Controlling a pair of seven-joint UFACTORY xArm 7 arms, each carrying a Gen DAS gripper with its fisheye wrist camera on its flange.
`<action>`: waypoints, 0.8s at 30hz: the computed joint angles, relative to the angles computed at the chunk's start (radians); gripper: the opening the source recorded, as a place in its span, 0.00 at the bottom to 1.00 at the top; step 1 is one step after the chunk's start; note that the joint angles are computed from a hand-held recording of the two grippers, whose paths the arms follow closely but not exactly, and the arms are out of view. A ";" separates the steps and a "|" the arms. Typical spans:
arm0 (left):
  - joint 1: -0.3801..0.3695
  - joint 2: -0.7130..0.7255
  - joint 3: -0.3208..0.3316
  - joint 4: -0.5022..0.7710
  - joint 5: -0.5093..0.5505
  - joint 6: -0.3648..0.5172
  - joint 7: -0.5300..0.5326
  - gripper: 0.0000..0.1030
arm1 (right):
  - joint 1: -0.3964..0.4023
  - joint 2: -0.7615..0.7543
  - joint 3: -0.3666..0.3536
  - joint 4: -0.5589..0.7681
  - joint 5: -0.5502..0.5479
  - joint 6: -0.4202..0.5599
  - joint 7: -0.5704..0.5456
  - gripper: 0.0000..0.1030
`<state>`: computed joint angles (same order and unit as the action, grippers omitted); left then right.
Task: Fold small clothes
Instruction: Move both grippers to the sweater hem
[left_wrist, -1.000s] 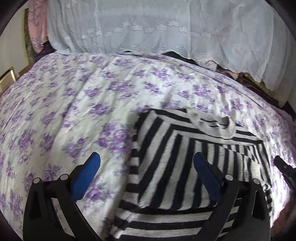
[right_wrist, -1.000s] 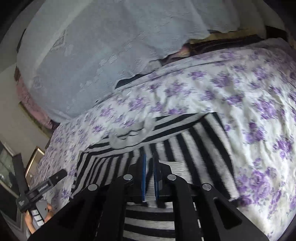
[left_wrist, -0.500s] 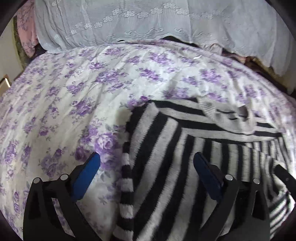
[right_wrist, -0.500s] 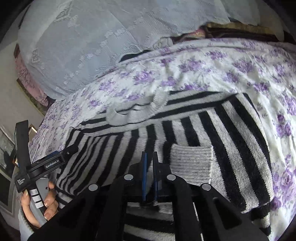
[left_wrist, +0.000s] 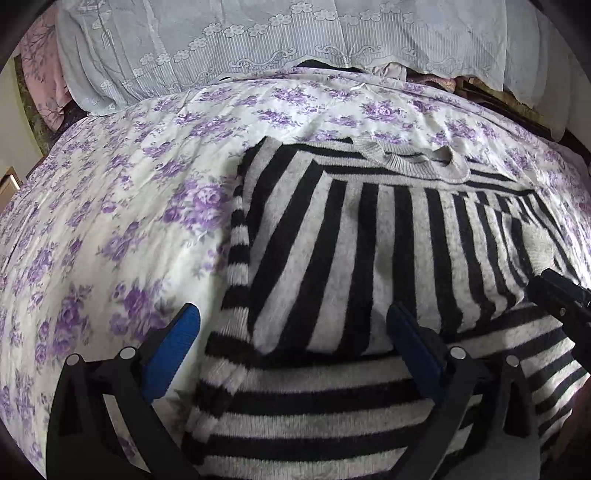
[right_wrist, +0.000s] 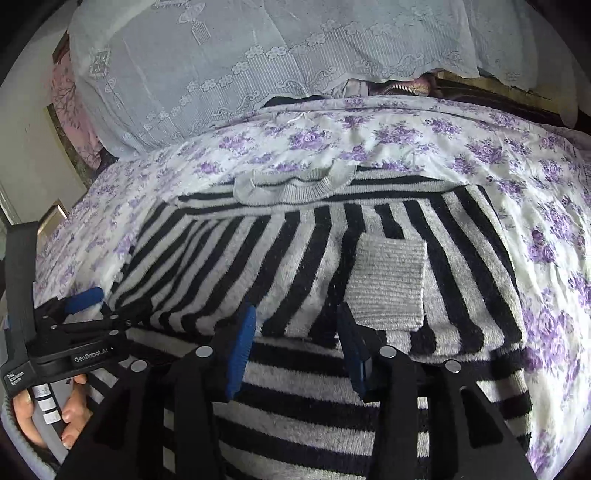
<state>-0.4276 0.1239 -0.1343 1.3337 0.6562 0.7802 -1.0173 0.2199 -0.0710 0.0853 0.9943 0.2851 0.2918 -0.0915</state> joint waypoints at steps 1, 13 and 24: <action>0.001 0.006 -0.002 -0.003 -0.014 0.007 0.007 0.96 | -0.004 0.011 0.002 0.001 -0.023 0.006 0.012 0.45; -0.025 -0.223 -0.110 -0.247 0.224 0.050 -0.255 0.96 | 0.098 -0.310 -0.078 -0.341 0.038 -0.186 0.038 0.49; -0.011 -0.363 -0.227 -0.392 0.130 0.090 -0.234 0.96 | 0.127 -0.475 -0.111 -0.506 0.011 -0.089 0.083 0.56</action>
<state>-0.4389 -0.2393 -0.3613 0.9412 0.7867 0.8700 -1.2513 0.3471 -0.5458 -0.0253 0.4881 0.2956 0.2026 -0.0082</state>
